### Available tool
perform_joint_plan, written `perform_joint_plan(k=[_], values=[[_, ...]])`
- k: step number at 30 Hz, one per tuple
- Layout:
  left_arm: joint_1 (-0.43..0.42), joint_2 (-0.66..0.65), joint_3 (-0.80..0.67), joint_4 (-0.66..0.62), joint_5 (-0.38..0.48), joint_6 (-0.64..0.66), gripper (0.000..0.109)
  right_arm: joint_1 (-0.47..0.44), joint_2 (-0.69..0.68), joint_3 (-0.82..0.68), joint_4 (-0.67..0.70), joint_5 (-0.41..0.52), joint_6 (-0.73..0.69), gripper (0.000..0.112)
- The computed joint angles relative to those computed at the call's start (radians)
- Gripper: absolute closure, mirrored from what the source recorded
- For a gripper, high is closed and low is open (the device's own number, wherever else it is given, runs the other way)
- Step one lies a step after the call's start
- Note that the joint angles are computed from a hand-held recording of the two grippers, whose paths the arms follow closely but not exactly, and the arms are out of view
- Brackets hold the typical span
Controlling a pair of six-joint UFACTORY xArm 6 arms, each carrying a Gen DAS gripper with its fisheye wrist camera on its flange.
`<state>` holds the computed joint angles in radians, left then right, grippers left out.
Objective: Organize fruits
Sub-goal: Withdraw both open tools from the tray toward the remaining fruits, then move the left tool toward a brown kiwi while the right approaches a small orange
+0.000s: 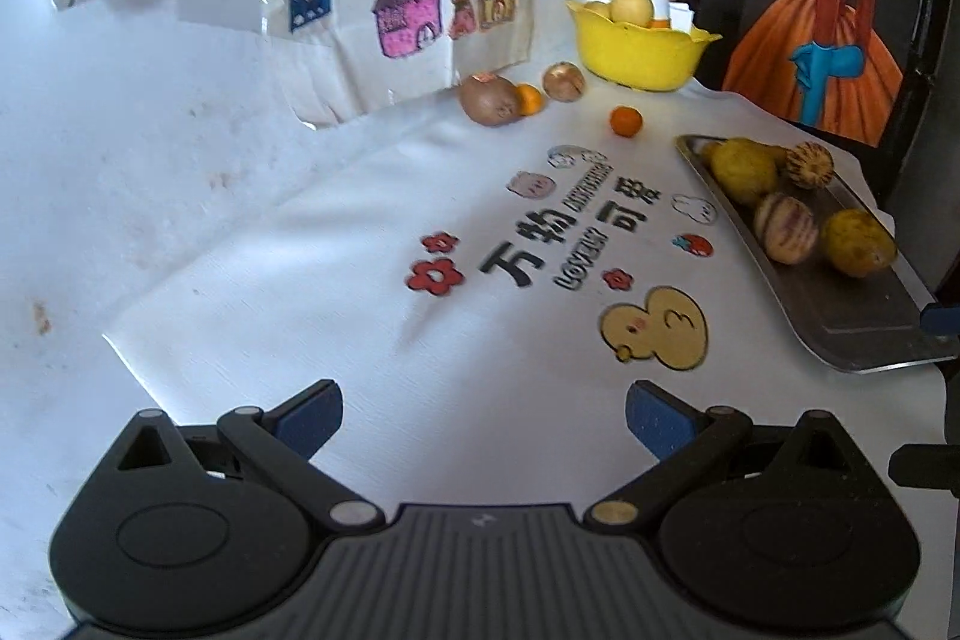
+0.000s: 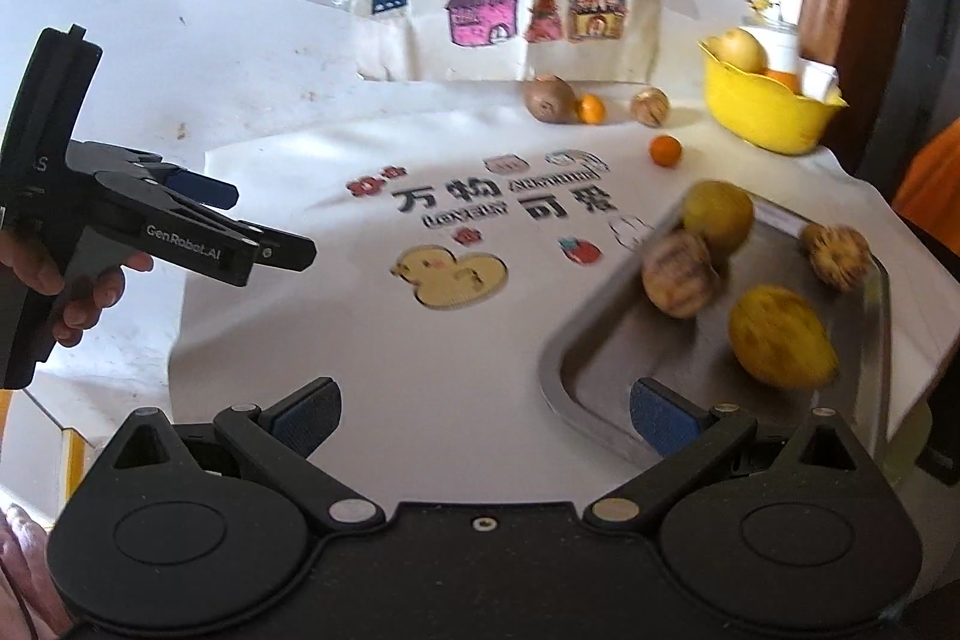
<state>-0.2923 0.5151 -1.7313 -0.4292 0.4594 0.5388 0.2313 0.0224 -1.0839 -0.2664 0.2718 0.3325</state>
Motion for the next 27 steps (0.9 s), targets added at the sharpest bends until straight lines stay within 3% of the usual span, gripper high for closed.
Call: perform_joint_plan(k=[6, 17, 23, 27], values=[[0.004, 0.021, -0.047, 0.026, -0.021, -0.019, 0.006, 0.011, 0.050, -0.095, 0.136, 0.037, -0.118, 0.010], [0.009, 0.104, -0.197, 0.058, -0.003, -0.030, 0.006, 0.006, 0.137, -0.249, 0.166, 0.059, -0.175, 0.010], [0.014, 0.204, -0.350, 0.098, 0.014, -0.052, 0.006, -0.019, 0.212, -0.360, 0.169, 0.063, -0.201, 0.010], [0.014, 0.318, -0.528, 0.081, 0.039, -0.019, 0.006, -0.040, 0.269, -0.452, 0.201, 0.080, -0.248, 0.010]])
